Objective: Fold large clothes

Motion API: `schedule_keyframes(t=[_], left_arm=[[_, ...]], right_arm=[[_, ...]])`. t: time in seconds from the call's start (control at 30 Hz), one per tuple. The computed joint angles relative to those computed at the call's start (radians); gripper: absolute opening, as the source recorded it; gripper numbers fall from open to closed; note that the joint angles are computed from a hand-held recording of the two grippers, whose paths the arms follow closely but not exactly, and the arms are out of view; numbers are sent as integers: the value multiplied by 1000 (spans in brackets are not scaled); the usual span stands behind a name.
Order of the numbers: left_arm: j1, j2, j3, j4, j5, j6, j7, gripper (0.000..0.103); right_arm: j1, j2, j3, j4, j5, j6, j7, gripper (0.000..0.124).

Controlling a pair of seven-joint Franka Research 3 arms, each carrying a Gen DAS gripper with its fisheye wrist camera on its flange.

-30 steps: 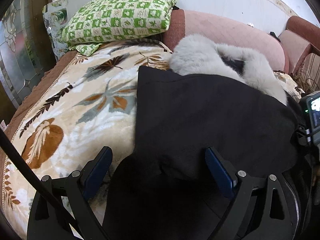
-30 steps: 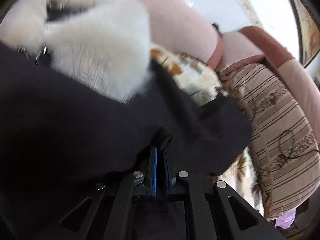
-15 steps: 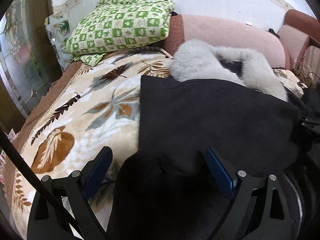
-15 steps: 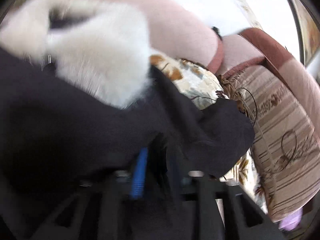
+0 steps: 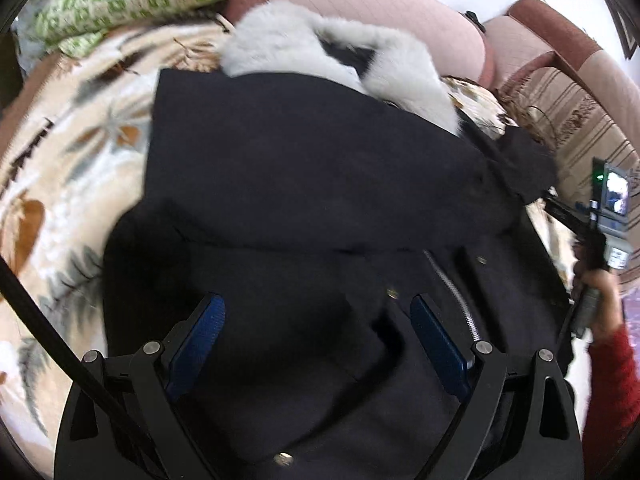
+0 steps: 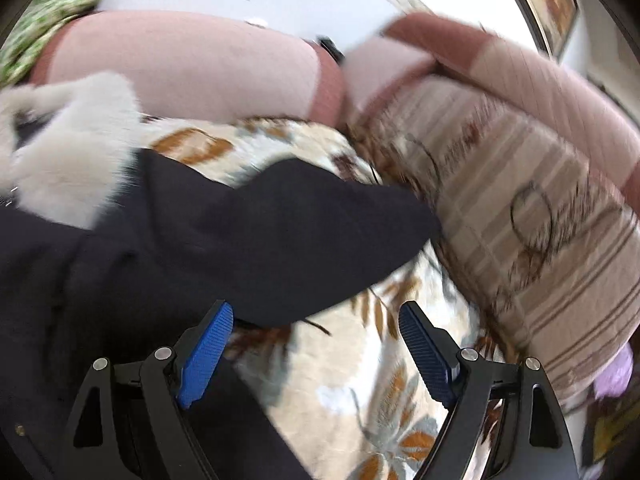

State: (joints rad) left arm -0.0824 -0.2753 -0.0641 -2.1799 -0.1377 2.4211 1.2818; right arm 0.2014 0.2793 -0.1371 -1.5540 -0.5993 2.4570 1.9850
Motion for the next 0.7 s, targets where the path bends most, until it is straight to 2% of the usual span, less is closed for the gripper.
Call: schedule_keyframes(t=[0.1,0.4,0.57,0.7], left_arm=[[-6,9,2,7,-25,-19,3,93],[5,64,-22,44,28,-63,-28,93],[13,101,-52,79,132,-99,-70,93],[11,112,-69,87,216,-93,-115,93]], right_arm=[[-46,26,6,25,120,-25,-21,88],[-131,180,12,217,415,-93,-110,88],[-152,257,5,336,485,-106,-148,88],[-191,321,21,440,567,-135,-184,88]])
